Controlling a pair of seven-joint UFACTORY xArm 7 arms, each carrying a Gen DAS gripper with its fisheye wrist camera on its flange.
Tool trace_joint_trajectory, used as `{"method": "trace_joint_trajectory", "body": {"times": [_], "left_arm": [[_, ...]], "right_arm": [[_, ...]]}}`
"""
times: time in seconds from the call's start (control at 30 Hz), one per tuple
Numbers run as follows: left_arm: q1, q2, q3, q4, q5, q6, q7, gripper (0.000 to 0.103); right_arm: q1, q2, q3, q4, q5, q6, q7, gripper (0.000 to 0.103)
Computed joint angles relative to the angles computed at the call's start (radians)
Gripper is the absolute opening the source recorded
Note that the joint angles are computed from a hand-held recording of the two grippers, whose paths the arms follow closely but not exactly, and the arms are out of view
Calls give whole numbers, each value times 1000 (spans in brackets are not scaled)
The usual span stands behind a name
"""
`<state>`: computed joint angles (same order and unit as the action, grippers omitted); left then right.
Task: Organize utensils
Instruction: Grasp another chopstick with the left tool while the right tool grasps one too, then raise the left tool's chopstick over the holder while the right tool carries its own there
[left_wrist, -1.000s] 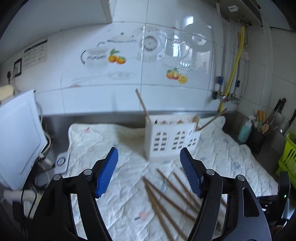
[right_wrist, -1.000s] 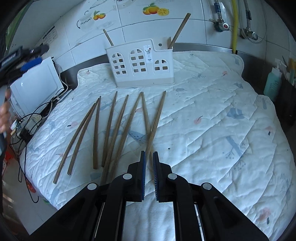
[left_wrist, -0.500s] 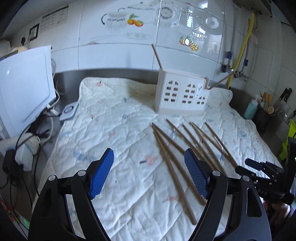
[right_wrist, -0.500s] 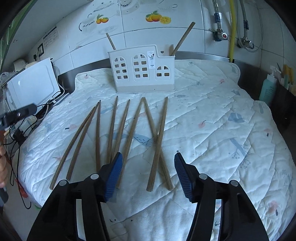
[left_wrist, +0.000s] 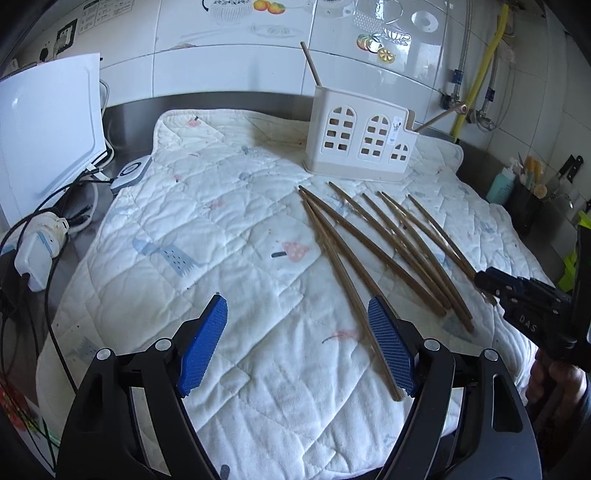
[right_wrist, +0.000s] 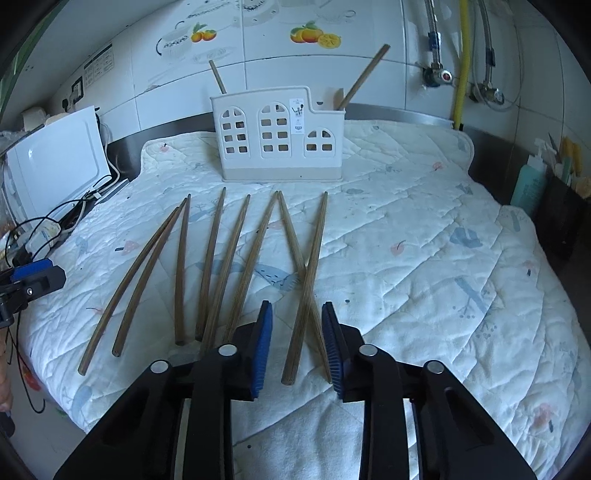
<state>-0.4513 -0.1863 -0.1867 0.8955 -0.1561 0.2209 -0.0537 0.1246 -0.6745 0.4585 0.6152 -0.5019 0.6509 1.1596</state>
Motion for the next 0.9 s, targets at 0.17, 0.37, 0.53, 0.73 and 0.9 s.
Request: {"method": "trace_joint_trajectory", "body": {"times": [0.17, 0.37, 0.53, 0.73, 0.9], "left_arm": [[-46, 8, 16, -3, -86, 0, 70, 75], [-92, 47, 18, 32, -196, 34, 174, 53], [-83, 89, -20, 58, -190, 38, 170, 31], [-43, 132, -54, 82, -22, 38, 2, 17], [-27, 134, -64, 72, 120, 12, -133, 15]], "right_arm": [[4, 30, -1, 17, -3, 19, -21, 18], [10, 40, -1, 22, -22, 42, -5, 10], [20, 10, -20, 0, -18, 27, 2, 9], [14, -40, -26, -21, -3, 5, -6, 8], [1, -81, -22, -36, 16, -18, -10, 8]]}}
